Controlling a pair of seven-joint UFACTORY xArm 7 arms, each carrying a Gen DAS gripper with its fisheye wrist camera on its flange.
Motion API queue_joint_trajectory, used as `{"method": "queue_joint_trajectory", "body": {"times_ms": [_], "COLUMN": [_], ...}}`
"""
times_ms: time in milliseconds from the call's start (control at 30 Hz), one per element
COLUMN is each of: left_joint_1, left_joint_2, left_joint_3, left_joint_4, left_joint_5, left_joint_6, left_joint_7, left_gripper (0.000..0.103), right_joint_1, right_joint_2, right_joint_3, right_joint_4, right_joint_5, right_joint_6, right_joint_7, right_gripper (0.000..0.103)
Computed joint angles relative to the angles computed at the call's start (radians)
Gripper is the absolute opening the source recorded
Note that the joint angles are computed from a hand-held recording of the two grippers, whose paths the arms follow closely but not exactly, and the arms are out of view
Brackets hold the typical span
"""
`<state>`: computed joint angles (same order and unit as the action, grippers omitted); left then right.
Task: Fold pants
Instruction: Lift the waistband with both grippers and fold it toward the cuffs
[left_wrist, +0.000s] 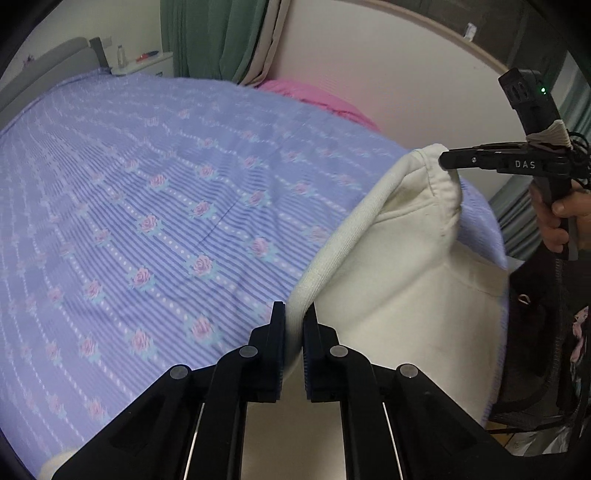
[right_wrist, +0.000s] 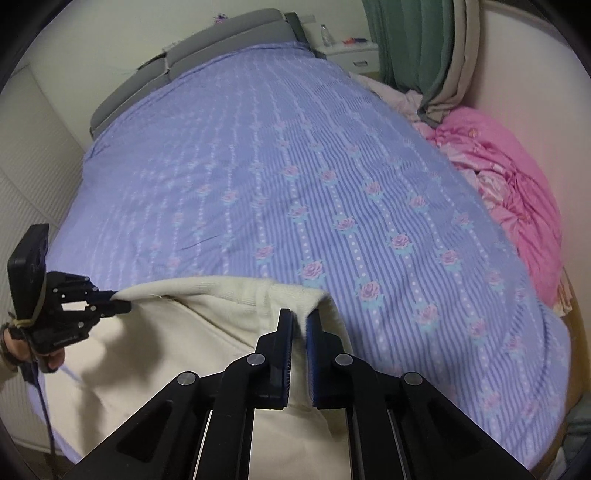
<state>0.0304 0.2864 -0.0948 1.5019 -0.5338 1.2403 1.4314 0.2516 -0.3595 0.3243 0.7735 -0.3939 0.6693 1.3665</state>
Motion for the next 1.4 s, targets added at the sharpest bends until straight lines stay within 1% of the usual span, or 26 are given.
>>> {"method": "queue_joint_trajectory", "body": {"times_ms": [100,133,267,467,667,767,867,900,933,1000,1067,1133,1200,1300,1333,1367,1400], "left_joint_1": [0.036,0.038,0.055,0.065,0.064,0.059,0.056,0.054,0.051,0.046,0.040,0.037,0.034,0.033,0.034,0.033,0.032], "left_joint_2": [-0.088,-0.109,-0.247,-0.362,-0.505,-0.560,-0.614,-0.632,-0.641,-0.657,-0.669,-0.672,-0.663,-0.661,-0.667,-0.673,-0.678], "left_joint_3": [0.019,0.026,0.077,0.147,0.197,0.211,0.225,0.225,0.222,0.227,0.236,0.240,0.240,0.245,0.250,0.253,0.256], "left_joint_4": [-0.064,-0.087,-0.228,-0.335,-0.475,-0.537,-0.612,-0.645,-0.673,-0.719,-0.762,-0.799,-0.829,-0.854,-0.860,-0.865,-0.868], "left_joint_5": [-0.034,-0.039,-0.034,0.006,0.060,0.095,0.126,0.140,0.150,0.160,0.155,0.151,0.161,0.171,0.172,0.171,0.167], "left_joint_6": [0.056,0.061,0.102,0.202,0.278,0.310,0.307,0.282,0.250,0.215,0.177,0.133,0.085,0.057,0.053,0.049,0.048], "left_joint_7": [0.040,0.053,0.149,0.180,0.227,0.214,0.228,0.233,0.232,0.229,0.240,0.248,0.254,0.264,0.275,0.287,0.294], "left_gripper": [0.010,0.010,0.010,0.010,0.010,0.010,0.010,0.010,0.010,0.010,0.010,0.010,0.010,0.010,0.010,0.010,0.010], "right_joint_1": [0.023,0.034,0.074,0.147,0.215,0.252,0.280,0.285,0.288,0.306,0.325,0.331,0.328,0.325,0.321,0.324,0.320], "right_joint_2": [-0.043,-0.061,-0.109,-0.139,-0.174,-0.202,-0.218,-0.211,-0.204,-0.234,-0.230,-0.211,-0.184,-0.146,-0.127,-0.113,-0.094], "right_joint_3": [0.032,0.047,0.094,0.176,0.227,0.247,0.260,0.268,0.279,0.273,0.255,0.251,0.255,0.288,0.305,0.314,0.334], "right_joint_4": [0.013,0.017,0.028,0.060,0.061,0.046,0.030,0.038,0.049,0.028,0.015,0.005,0.006,-0.008,-0.010,-0.012,-0.007], "right_joint_5": [0.008,0.012,0.037,0.086,0.136,0.175,0.215,0.224,0.242,0.281,0.297,0.290,0.283,0.275,0.267,0.259,0.247], "right_joint_6": [0.061,0.087,0.174,0.315,0.415,0.457,0.497,0.527,0.592,0.652,0.648,0.592,0.552,0.484,0.451,0.435,0.427], "right_joint_7": [0.014,0.024,0.053,0.137,0.249,0.309,0.365,0.381,0.410,0.468,0.456,0.454,0.478,0.599,0.660,0.709,0.783], "right_gripper": [0.007,0.007,0.007,0.007,0.008,0.008,0.008,0.004,0.000,0.000,0.000,0.000,0.001,0.002,0.005,0.019,0.039]}}
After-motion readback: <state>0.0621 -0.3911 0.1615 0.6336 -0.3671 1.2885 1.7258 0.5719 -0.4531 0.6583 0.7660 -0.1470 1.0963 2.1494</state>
